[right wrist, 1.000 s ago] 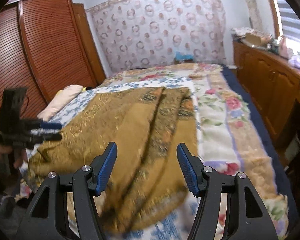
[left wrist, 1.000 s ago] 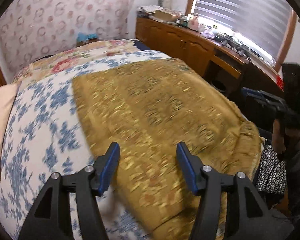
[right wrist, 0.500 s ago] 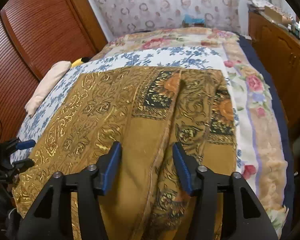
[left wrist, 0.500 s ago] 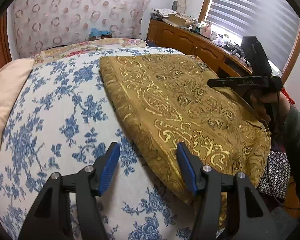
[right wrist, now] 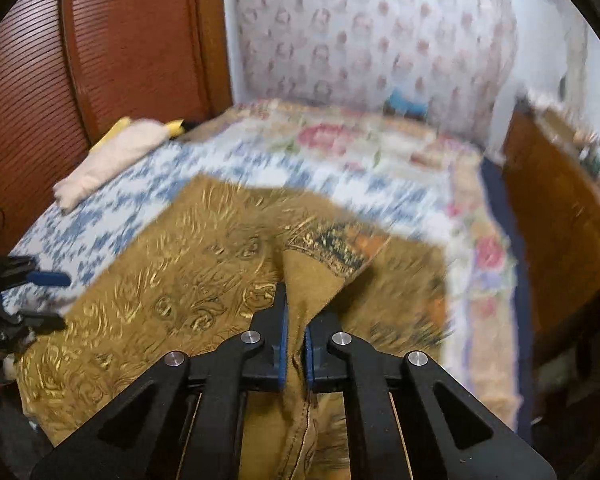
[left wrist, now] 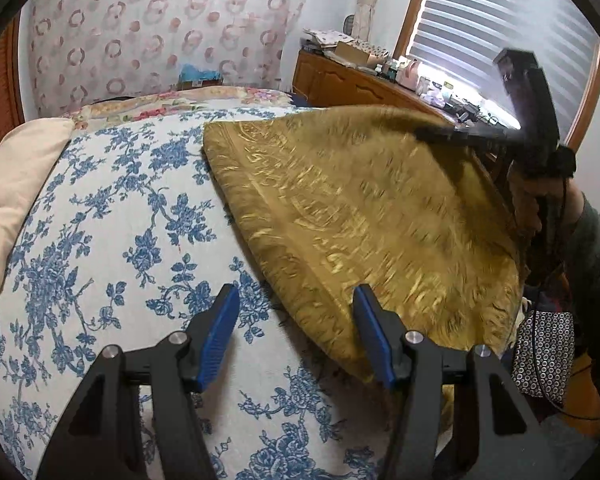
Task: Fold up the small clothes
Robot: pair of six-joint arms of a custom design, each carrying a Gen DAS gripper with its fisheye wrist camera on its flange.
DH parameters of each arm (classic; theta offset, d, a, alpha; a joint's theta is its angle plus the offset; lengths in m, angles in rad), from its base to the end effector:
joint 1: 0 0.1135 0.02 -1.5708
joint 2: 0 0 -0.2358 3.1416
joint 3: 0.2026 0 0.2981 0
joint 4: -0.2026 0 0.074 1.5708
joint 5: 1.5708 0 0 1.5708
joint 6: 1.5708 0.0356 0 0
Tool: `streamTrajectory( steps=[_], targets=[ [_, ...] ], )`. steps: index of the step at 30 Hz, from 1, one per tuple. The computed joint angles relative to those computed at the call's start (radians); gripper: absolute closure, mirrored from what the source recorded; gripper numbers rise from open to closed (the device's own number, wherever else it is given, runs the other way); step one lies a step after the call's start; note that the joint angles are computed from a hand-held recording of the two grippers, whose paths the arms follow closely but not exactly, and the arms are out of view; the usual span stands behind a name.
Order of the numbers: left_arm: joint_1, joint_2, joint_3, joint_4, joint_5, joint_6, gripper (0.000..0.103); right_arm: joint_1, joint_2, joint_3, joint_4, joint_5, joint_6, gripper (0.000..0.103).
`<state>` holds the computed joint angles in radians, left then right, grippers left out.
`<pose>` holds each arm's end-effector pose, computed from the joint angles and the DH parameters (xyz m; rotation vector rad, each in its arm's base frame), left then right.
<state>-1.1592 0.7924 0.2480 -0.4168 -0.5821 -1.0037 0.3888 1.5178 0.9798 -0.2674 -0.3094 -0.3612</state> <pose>0.0958 -0.1706 0.0964 -0.0380 2.3470 -0.3199 0.3325 0.1479 0.1730 -1.0001 2.1372 0.3803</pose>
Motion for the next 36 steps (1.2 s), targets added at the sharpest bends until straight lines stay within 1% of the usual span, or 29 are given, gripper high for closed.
streamTrajectory(
  steps=[2,5,8,9,10,11,12,15,17,18,19,22,24,26,28,30,32,33,34,36],
  targets=[
    [-0.004,-0.003,0.005,-0.001,-0.005,0.007,0.045,-0.016,-0.037,0.002,0.017,0.034,0.007,0.100],
    [-0.010,0.026,0.023,0.013,-0.004,0.016,0.045,-0.060,-0.021,0.052,-0.004,0.040,0.031,0.100],
    [-0.016,0.074,0.039,0.038,0.004,0.021,0.045,-0.087,0.099,0.143,-0.065,0.101,0.021,0.098],
    [-0.024,0.087,0.045,0.040,0.003,0.017,0.045,-0.089,0.141,0.153,-0.069,0.132,0.013,0.091],
    [-0.033,0.094,0.049,0.039,0.000,0.013,0.045,-0.093,0.154,0.149,-0.065,0.150,0.006,0.088],
    [-0.045,0.097,0.051,0.034,-0.006,0.003,0.045,-0.093,0.157,0.135,-0.055,0.167,0.002,0.081],
    [-0.060,0.099,0.053,0.027,-0.014,-0.013,0.045,-0.095,0.141,0.095,-0.030,0.180,-0.001,0.073],
    [-0.120,0.117,0.065,0.007,-0.040,-0.064,0.045,-0.114,0.035,-0.046,0.042,0.146,-0.002,0.062],
    [-0.175,0.146,0.085,-0.016,-0.068,-0.110,0.045,-0.122,-0.072,-0.173,0.082,0.133,-0.003,0.057],
    [-0.205,0.157,0.092,-0.026,-0.087,-0.134,0.045,-0.131,-0.104,-0.208,0.090,0.125,-0.008,0.056],
    [-0.243,0.166,0.099,-0.036,-0.111,-0.163,0.045,-0.139,-0.165,-0.272,0.101,0.115,-0.012,0.056],
    [-0.317,0.194,0.114,-0.030,-0.149,-0.205,0.045,-0.171,-0.331,-0.414,0.081,0.074,-0.006,0.056],
    [-0.327,0.206,0.105,0.026,-0.129,-0.182,0.054,-0.192,-0.406,-0.470,0.068,0.054,0.001,0.056],
    [-0.324,0.241,0.107,0.089,-0.096,-0.150,0.060,-0.249,-0.459,-0.504,0.032,0.004,0.000,0.056],
    [-0.312,0.302,0.118,0.156,-0.061,-0.114,0.064,-0.294,-0.460,-0.504,-0.010,-0.044,-0.003,0.056],
    [-0.290,0.374,0.144,0.194,-0.027,-0.091,0.070,-0.318,-0.465,-0.513,-0.029,-0.072,-0.008,0.056],
    [-0.285,0.420,0.173,0.196,-0.018,-0.084,0.088,-0.335,-0.462,-0.519,-0.034,-0.083,-0.007,0.056],
    [-0.287,0.434,0.191,0.179,-0.027,-0.083,0.090,-0.344,-0.465,-0.525,-0.036,-0.088,-0.011,0.056],
    [-0.303,0.443,0.213,0.151,-0.045,-0.085,0.094,-0.349,-0.468,-0.531,-0.034,-0.092,-0.010,0.056],
    [-0.343,0.430,0.239,0.094,-0.092,-0.118,0.097,-0.352,-0.471,-0.534,-0.033,-0.094,-0.007,0.056]
  ],
)
